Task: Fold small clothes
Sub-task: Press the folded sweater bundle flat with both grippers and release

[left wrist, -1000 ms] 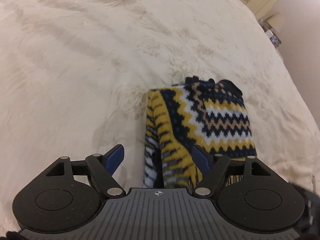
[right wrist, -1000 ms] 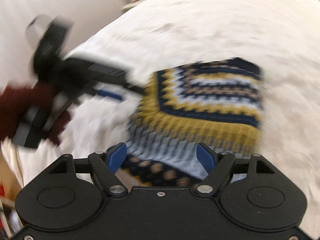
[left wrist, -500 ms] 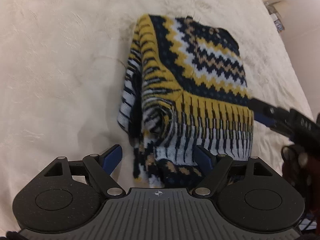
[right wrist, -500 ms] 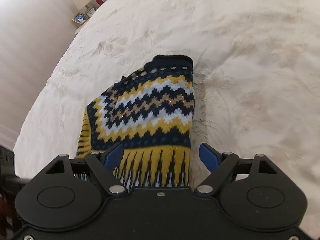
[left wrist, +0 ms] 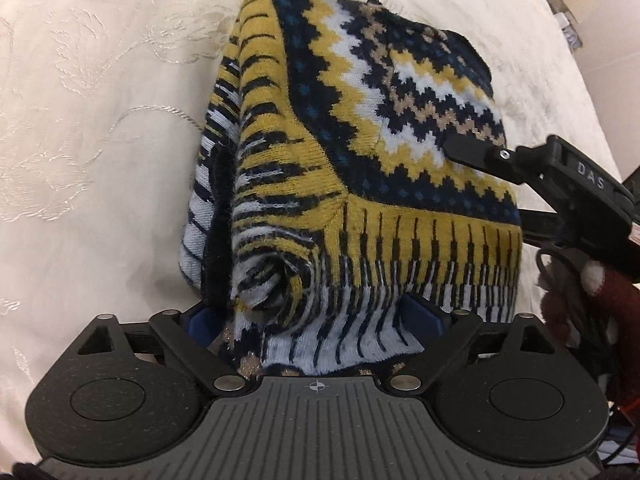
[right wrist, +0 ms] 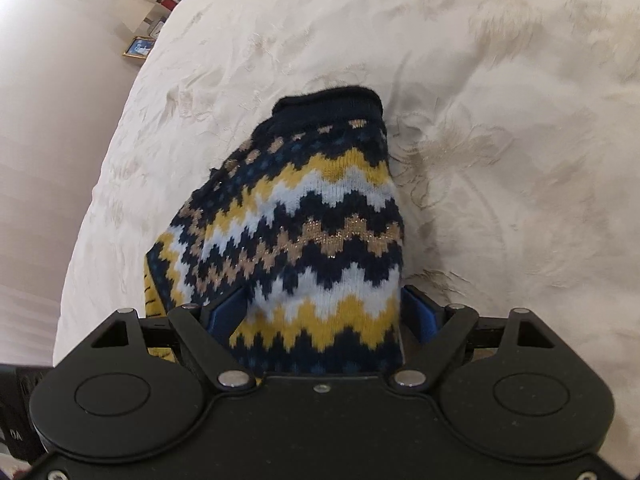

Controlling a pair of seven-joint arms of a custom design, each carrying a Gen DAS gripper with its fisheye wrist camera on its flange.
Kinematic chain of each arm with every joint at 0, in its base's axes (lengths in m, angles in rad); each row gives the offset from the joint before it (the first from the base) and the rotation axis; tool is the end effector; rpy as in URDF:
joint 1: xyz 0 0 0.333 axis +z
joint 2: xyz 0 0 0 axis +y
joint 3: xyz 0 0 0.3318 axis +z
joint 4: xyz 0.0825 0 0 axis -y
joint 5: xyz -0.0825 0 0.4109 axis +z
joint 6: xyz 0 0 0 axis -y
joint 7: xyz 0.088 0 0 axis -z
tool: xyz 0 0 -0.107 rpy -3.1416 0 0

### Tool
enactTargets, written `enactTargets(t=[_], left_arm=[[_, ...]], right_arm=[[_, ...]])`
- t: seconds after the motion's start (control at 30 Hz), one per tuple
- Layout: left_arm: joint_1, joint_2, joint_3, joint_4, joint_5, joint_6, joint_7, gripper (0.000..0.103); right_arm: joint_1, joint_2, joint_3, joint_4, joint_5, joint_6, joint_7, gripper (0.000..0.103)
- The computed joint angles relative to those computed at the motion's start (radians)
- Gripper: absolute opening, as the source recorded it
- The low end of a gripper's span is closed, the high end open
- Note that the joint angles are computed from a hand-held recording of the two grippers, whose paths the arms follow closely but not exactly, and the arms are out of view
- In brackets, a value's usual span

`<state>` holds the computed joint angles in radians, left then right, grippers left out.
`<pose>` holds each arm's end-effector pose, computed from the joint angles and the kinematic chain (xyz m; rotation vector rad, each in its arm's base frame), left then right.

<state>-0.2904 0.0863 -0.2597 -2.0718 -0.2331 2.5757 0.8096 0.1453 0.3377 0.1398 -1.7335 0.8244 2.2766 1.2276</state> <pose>0.5336 -0.3193 0.4366 2.4405 -1.6402 0.6537 0.6688 0.2049 0.4169 -1.8381 1.6228 0.4586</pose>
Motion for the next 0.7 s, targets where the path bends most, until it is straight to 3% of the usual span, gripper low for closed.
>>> enactTargets(t=[0.13, 0.4, 0.7], left_arm=[[-0.001, 0.019, -0.002, 0.016, -0.004, -0.005, 0.006, 0.099], [0.001, 0.057, -0.004, 0.046, -0.01, -0.003, 0.01, 0.103], [0.033, -0.006, -0.014, -0.061, -0.217, 0.097, 0.122, 0.101]], right_arm=[[-0.008, 0.015, 0.014, 0.0, 0.052, 0.004, -0.015, 0.103], [-0.018, 0.02, 0.02, -0.007, 0.111, 0.015, -0.04, 0.103], [-0.025, -0.005, 0.012, -0.054, 0.193, 0.031, -0.074, 0.103]])
